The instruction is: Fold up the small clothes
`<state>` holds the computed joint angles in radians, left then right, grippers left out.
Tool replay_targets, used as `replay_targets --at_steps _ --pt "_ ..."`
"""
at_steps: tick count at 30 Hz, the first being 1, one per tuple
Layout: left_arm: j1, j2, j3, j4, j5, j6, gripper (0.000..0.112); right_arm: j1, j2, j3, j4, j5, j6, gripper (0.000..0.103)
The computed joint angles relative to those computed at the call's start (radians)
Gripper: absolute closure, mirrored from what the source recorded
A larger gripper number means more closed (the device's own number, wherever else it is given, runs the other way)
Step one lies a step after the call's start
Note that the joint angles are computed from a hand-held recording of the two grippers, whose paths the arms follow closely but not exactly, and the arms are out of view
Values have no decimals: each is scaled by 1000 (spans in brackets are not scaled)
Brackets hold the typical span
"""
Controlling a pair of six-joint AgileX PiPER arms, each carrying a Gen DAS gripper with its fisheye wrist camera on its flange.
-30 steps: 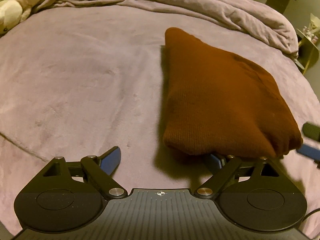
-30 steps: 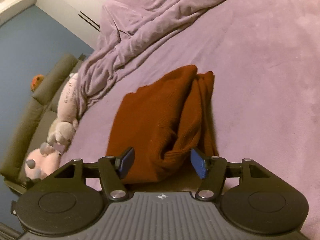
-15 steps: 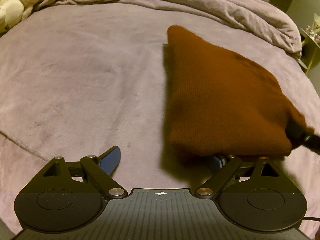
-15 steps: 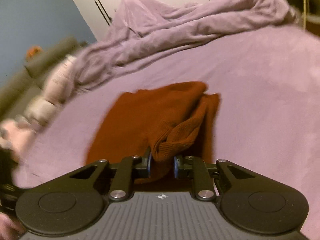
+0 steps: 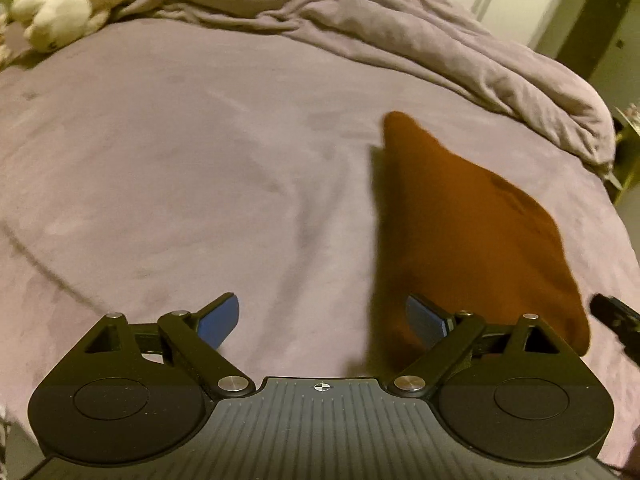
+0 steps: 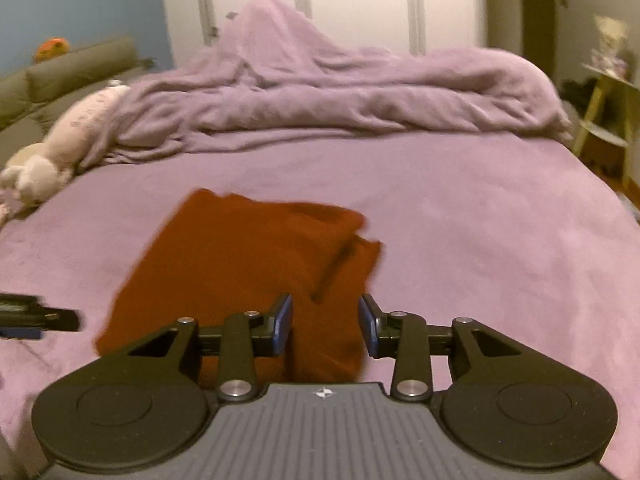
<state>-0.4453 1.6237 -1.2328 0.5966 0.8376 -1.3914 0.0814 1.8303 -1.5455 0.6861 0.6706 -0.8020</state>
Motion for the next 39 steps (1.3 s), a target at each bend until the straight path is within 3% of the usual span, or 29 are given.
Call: replay_targets --at_steps 2,4,8,11,13,16,20,22,24,26,29,33,36,39 --pt "3 61 -54 -12 -8 48 17 33 2 3 -11 -9 -47 68" --pt "9 112 -104 -17 18 48 16 74 8 27 -53 -73 -78 68" --pt "31 155 -135 -65 18 138 11 129 68 21 -282 -160 27 67" --pt "20 149 -154 -51 61 155 12 123 101 -20 -318 -136 69 58" --pt "14 136 -165 -25 68 125 14 124 98 -62 -335 -91 101 58" --pt "17 168 -228 6 84 134 14 133 92 -92 -294 -115 91 58" --pt "32 256 -320 -19 110 186 13 171 173 -204 -418 -106 177 58" --pt "39 271 -327 -36 88 201 10 191 243 -269 -554 -80 242 56" --pt "40 277 -325 -32 83 206 9 190 255 -248 -577 -130 250 51" --pt "49 278 -310 -31 58 209 9 192 257 -254 -587 -125 258 50" --pt "88 251 -285 -110 24 212 9 197 258 -250 -631 -139 289 40" --pt "54 135 -179 -94 37 175 9 155 198 -245 -521 -26 289 33" --pt "-26 61 -81 -41 73 113 9 99 81 -128 -427 36 280 7" --pt "-79 24 -18 -102 82 118 9 54 -15 -11 -381 127 237 4"
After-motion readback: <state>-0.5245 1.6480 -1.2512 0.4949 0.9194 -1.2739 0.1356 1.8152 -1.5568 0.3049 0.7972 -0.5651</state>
